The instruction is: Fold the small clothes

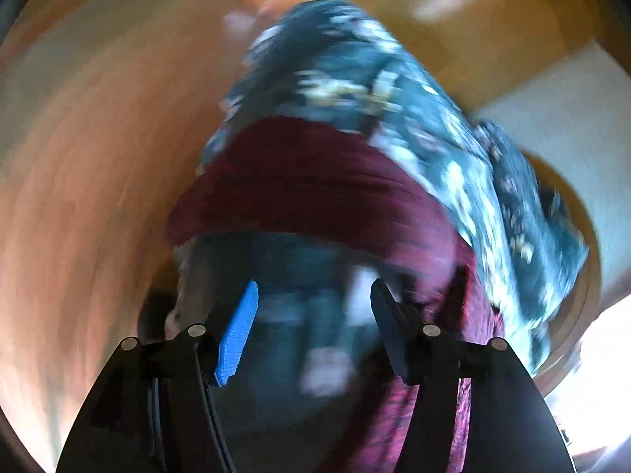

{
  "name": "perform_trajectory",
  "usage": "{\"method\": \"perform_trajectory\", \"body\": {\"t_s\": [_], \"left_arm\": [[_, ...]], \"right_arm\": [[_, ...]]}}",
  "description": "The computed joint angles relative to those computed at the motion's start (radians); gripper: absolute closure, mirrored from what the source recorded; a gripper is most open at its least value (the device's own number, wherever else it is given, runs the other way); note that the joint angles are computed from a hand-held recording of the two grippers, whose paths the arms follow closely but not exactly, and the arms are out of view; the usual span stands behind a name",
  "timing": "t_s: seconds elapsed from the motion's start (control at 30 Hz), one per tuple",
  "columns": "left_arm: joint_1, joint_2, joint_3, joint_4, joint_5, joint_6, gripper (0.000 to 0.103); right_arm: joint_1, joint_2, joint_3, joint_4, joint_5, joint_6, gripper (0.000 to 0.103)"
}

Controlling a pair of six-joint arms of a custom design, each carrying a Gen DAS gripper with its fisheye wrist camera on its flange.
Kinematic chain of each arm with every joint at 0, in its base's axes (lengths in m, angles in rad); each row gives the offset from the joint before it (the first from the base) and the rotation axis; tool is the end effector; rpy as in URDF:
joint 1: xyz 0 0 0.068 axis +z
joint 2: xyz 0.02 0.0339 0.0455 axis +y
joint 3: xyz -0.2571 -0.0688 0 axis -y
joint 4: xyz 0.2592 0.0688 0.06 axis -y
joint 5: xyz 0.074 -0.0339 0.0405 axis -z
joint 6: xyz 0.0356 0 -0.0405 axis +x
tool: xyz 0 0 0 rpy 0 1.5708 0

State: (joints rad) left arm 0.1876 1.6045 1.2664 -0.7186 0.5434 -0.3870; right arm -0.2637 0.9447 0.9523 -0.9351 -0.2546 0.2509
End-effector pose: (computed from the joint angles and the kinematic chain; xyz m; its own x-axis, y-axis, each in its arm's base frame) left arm 0.3419 0.0462 0.2501 -0.8262 -0.4857 -0.2855 -0.2394 0.7614 -0.6025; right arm 0.1888 -0.0417 0.2970 -0.7219 0.4438 -0.5310 0.2949 0.8914 0.3441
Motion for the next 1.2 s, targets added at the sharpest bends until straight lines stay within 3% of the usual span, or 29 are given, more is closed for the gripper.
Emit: {"method": "perform_trajectory", "body": {"t_s": [0.1,0.23,0.4,0.53,0.8,0.83,0.87,0.93,0.97,1.07,1.2], "left_arm": [[0.155,0.050,-0.032,-0.004,0.116,-0.021,0.045],[0.280,0.138,-0.054,0.038,0.249,-0.096,0.045],[0.291,0.232,-0.062,0.147,0.333,-0.244,0.045],[0.247,0.313,-0.084,0.325,0.411,-0.464,0.045],[0.177,0.391,-0.127,0.705,0.416,-0.857,0.045],[0.172,0.401,-0.126,0.727,0.410,-0.876,0.047],[0.165,0.403,-0.134,0.764,0.395,-0.905,0.057],[0.158,0.403,-0.127,0.778,0.365,-0.899,0.075],[0.158,0.383,-0.104,0.712,0.328,-0.839,0.087],[0.175,0.332,-0.078,0.643,0.278,-0.766,0.092],[0.191,0.220,0.045,0.456,0.207,-0.555,0.092]], "right_arm": [[0.203,0.002,-0.062,0.032,0.130,0.084,0.035],[0.344,0.037,-0.115,0.088,0.274,0.141,0.028],[0.329,0.056,-0.140,0.132,0.274,0.132,0.024],[0.371,0.059,-0.150,0.135,0.318,0.147,0.023],[0.413,0.080,-0.152,0.148,0.373,0.171,0.020],[0.413,0.082,-0.151,0.149,0.375,0.170,0.020],[0.413,0.084,-0.151,0.150,0.376,0.169,0.020],[0.416,0.082,-0.151,0.149,0.378,0.172,0.020],[0.415,0.081,-0.151,0.150,0.378,0.171,0.020],[0.424,0.081,-0.156,0.157,0.388,0.178,0.020],[0.420,0.076,-0.162,0.168,0.382,0.181,0.020]]}}
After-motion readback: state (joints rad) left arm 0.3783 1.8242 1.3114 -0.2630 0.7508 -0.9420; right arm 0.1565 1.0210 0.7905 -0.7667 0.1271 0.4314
